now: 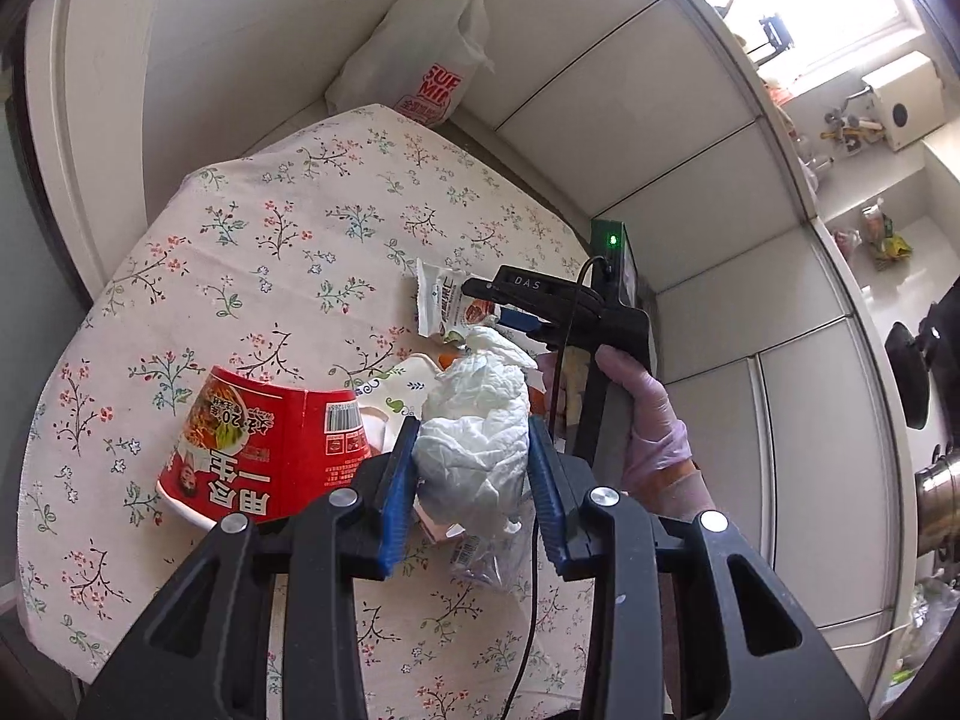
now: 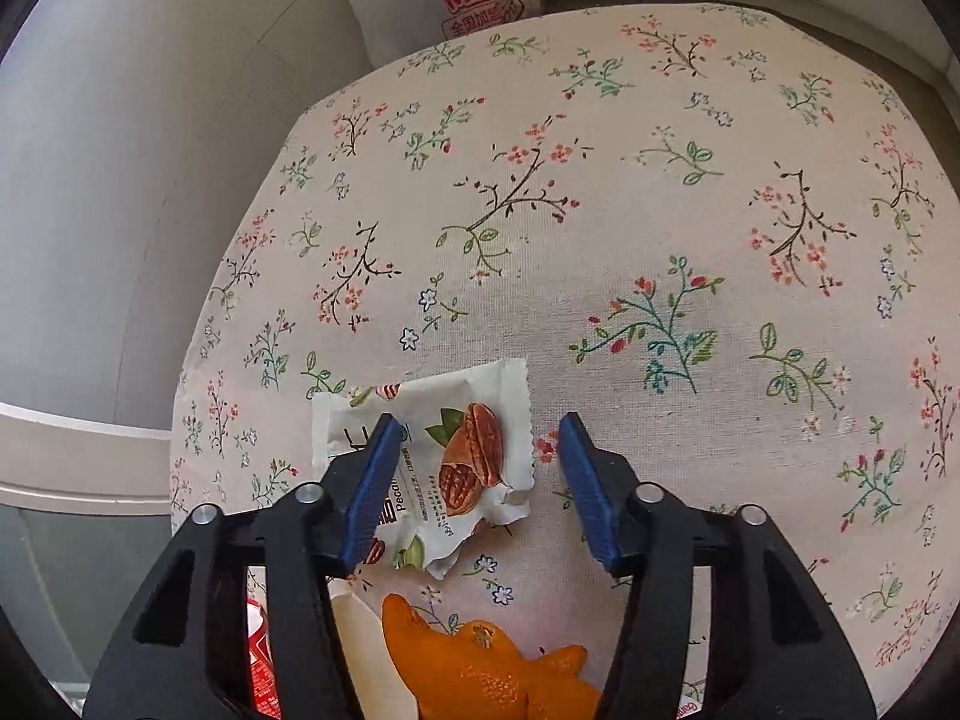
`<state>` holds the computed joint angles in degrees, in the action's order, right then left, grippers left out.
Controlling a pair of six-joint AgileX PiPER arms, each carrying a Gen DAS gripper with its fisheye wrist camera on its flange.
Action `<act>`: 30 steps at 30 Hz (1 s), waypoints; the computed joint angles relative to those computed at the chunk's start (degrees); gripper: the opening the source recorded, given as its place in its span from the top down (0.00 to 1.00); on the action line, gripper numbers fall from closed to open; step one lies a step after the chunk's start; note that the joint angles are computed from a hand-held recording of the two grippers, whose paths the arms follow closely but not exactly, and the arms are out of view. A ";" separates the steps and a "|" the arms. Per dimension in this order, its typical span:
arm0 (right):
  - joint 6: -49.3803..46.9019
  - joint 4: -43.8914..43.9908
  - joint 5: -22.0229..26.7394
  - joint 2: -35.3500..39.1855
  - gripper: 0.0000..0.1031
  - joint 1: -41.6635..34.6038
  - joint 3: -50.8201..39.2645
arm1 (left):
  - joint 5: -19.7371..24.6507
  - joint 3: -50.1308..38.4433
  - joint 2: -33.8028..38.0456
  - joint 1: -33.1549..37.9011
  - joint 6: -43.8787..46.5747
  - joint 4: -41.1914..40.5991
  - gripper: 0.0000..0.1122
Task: Collect trash
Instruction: 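Lift the white tissue with the left tool while the right tool grasps the white snack wrapper, then carry the snack wrapper over the brown bin and open the right tool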
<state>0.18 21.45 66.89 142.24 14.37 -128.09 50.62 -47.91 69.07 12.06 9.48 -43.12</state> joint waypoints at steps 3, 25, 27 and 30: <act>1.48 0.19 0.47 0.04 0.89 0.15 0.26 | 0.91 0.35 0.01 1.45 0.26 -0.08 0.68; -1.15 -5.03 -18.07 -36.10 0.95 0.18 39.61 | -0.43 1.05 -5.51 -4.73 -4.09 3.76 0.68; -3.16 -3.77 -19.90 -42.08 0.95 -1.89 45.42 | -0.90 1.20 -5.71 -6.12 -5.02 4.51 0.68; -5.78 -2.34 -21.51 -50.42 0.95 -5.44 52.89 | -1.61 1.40 -5.98 -8.20 -6.58 5.34 0.68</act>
<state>-5.61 19.10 45.39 91.83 8.93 -75.20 49.01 -46.51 63.10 3.86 2.90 -37.78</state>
